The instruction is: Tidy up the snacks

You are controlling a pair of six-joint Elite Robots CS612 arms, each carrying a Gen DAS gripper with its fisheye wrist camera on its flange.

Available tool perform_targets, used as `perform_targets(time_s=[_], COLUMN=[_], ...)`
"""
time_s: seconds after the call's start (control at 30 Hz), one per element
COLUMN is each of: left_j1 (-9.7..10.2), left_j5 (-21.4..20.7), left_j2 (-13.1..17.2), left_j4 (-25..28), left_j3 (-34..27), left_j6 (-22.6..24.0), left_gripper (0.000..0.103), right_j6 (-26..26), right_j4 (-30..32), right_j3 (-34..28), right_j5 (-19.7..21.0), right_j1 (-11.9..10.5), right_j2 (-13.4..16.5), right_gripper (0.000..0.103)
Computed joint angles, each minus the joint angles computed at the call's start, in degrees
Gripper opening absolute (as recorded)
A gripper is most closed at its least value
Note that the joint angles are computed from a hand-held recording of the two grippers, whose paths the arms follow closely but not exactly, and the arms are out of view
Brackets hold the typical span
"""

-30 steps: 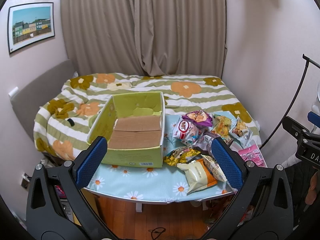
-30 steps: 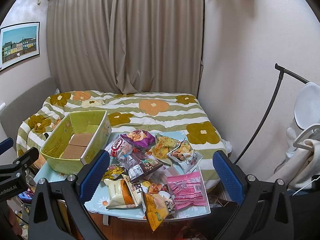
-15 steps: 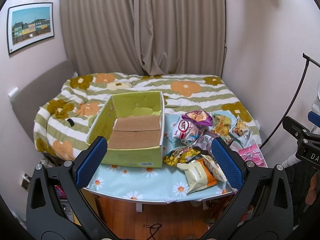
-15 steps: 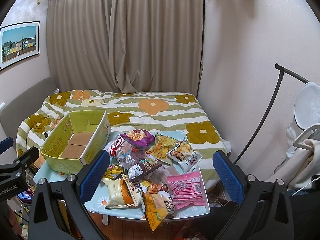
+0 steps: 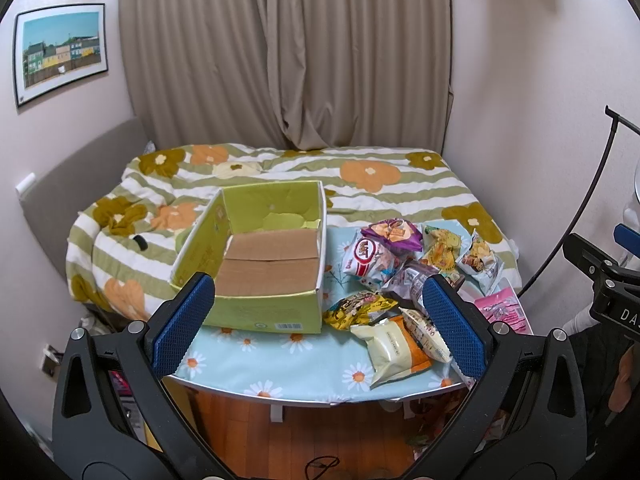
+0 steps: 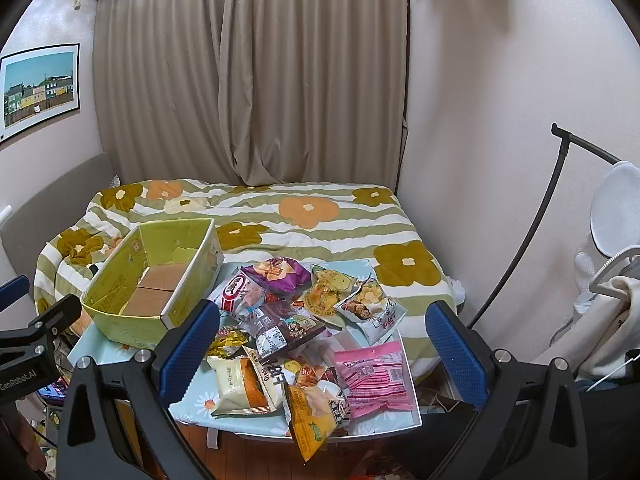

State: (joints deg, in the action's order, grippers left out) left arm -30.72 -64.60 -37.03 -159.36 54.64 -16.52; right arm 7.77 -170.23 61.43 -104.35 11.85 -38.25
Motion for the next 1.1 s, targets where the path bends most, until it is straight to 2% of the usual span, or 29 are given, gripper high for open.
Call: perform_targets(time_s=[0.43, 0.7, 0.8, 0.9, 1.1], left_j1=[0.04, 0.32, 0.58, 1.28, 2.59], left_j5=[-0.17, -3.42, -5.17, -9.02, -16.68], left_j2=[-0.01, 0.17, 1.15, 3.21, 9.46], left_j4=[0.33, 6.69, 8.92, 12.9, 20.08], left_j3=[-0.09, -0.85, -1.63, -4.07, -12.47], left_j6=[-0.11, -3.55, -4.51, -5.55, -4.59], left_gripper=[0.103, 0.103, 0.103, 0.103, 0.103], right_j6=[0.09, -0.19, -1.26, -2.38, -0.61], right_j4=[-0.03, 1.82, 3.01, 3.1, 6.44], right_j3=[0.12, 1.29, 2.29, 2.68, 1.67], right_j5=[0.03, 1.33, 3.88, 5.19, 6.25], right_j1=[0.05, -0.05, -0.39, -0.86, -1.06], right_j2=[-0.08, -0.77, -0.73, -0.05, 2.21], right_gripper=[0.103, 0.103, 0.103, 0.103, 0.103])
